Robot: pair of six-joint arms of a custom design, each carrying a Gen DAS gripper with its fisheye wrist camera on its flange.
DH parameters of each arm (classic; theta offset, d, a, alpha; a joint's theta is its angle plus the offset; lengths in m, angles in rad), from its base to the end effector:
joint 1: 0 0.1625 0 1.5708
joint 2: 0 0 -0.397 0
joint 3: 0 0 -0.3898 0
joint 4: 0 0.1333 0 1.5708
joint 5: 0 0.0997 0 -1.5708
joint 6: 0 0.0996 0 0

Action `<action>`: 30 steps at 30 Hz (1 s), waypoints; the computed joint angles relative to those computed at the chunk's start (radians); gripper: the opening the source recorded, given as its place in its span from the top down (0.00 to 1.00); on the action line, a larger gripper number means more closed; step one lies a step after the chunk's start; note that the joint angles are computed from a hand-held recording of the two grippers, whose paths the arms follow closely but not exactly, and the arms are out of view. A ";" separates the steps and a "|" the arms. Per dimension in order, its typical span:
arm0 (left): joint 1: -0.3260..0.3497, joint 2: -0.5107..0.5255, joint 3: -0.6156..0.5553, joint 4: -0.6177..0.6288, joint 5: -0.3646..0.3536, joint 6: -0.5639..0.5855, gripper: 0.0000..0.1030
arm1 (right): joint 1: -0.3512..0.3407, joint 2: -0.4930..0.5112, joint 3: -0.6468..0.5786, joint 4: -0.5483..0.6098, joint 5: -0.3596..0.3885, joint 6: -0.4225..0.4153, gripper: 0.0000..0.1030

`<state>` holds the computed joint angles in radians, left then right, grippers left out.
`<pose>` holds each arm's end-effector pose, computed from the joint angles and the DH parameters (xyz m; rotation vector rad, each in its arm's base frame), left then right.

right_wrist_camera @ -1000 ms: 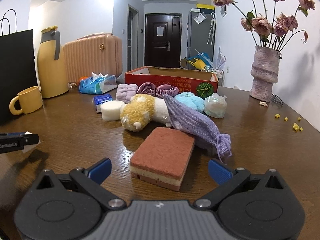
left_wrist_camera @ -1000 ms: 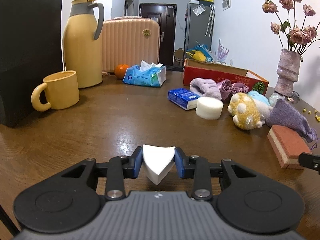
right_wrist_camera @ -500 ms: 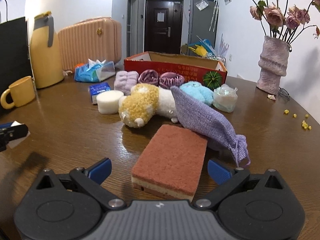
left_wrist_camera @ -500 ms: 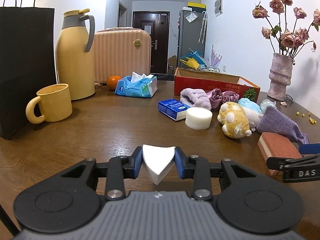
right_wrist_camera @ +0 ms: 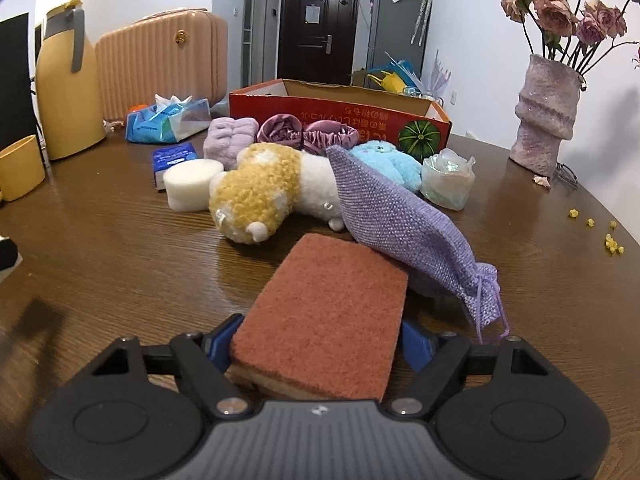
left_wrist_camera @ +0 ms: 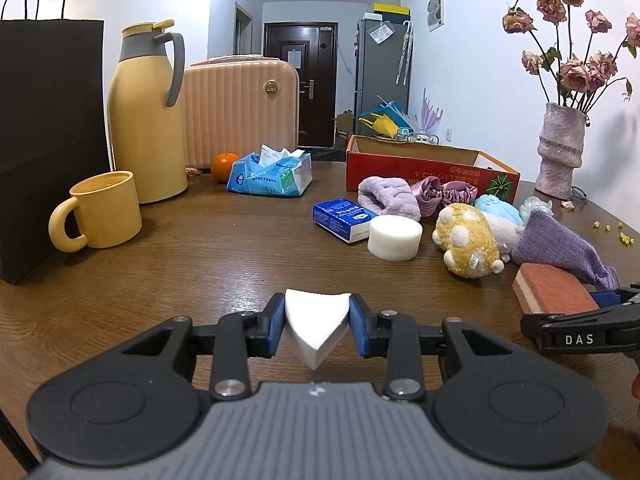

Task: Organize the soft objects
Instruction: 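Grasp the red-brown sponge block with the right gripper while the left holds the triangle, then carry both sponges to the cardboard box with both grippers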

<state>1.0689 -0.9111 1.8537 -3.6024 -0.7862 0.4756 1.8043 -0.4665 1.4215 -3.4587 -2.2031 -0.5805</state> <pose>-0.1010 -0.6074 0.2165 0.5157 2.0779 -1.2688 0.2352 -0.6673 0.0551 0.5386 -2.1655 0.9676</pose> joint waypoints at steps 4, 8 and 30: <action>-0.003 0.002 -0.003 -0.002 -0.001 0.005 0.66 | -0.003 -0.022 0.037 -0.030 0.039 0.000 0.24; -0.008 0.006 -0.012 -0.005 0.000 0.012 0.66 | 0.000 -0.046 0.074 -0.076 0.083 -0.010 0.24; -0.064 0.053 -0.128 -0.050 -0.048 0.069 0.66 | 0.028 -0.100 0.075 -0.235 0.259 -0.090 0.24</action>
